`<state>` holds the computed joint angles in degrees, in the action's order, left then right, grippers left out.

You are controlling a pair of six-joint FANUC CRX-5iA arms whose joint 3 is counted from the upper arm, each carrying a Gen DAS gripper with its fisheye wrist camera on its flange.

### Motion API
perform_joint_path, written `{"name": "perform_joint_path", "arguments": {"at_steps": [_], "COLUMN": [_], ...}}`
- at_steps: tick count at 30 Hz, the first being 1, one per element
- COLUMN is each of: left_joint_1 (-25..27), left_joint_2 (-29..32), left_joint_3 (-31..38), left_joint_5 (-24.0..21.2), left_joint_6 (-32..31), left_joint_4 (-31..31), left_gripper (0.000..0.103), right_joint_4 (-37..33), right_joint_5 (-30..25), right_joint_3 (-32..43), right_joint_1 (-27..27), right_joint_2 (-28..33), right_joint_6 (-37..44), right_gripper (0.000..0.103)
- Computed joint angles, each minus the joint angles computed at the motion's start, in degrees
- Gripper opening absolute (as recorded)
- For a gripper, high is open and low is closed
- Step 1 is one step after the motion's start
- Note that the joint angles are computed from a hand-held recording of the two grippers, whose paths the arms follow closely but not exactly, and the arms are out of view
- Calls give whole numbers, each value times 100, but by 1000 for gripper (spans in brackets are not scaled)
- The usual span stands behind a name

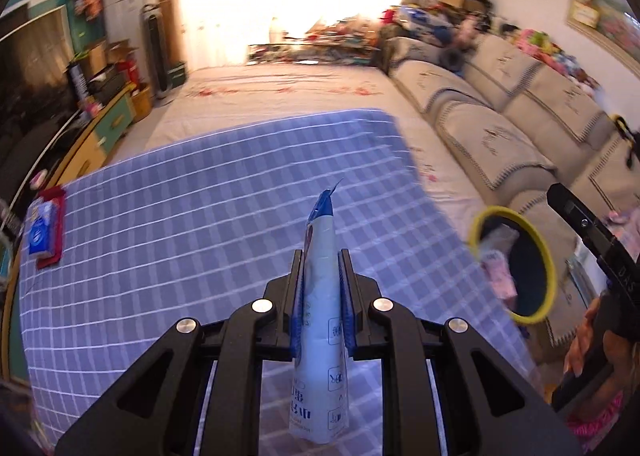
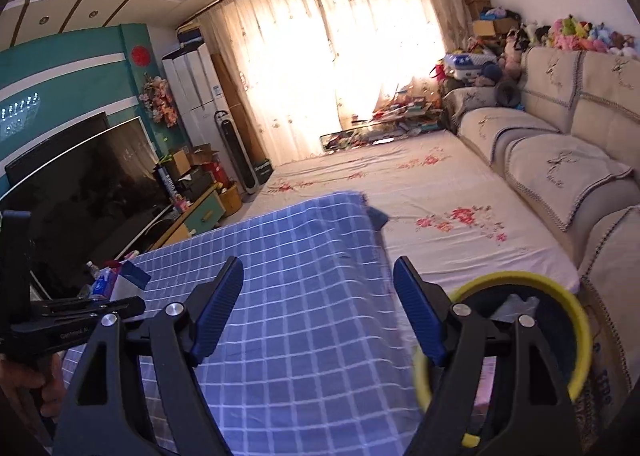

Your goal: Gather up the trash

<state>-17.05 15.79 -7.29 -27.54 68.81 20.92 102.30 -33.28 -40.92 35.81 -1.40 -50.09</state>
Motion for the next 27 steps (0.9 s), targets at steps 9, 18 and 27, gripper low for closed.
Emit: {"name": "perform_joint_path", "arguments": {"at_steps": [9, 18, 27], "left_joint_1": [-1209, -2163, -2390], "left_joint_2": [710, 2680, 4346], "left_joint_3": [856, 3603, 6196], "left_joint_5": [-492, -1449, -2601], "left_joint_6": [-978, 155, 1498], "left_joint_4": [775, -206, -1410], "left_gripper": [17, 20, 59], "right_joint_4": [-3210, -4146, -4196], "right_joint_5": [-3767, -4650, -4632], "right_joint_3": [-1595, -2183, -2232], "right_joint_1": [2287, 3152, 3202], "right_joint_2": [-1770, -2519, -2662], "right_joint_6": [361, -21, 6], "right_gripper": [77, 77, 80]}}
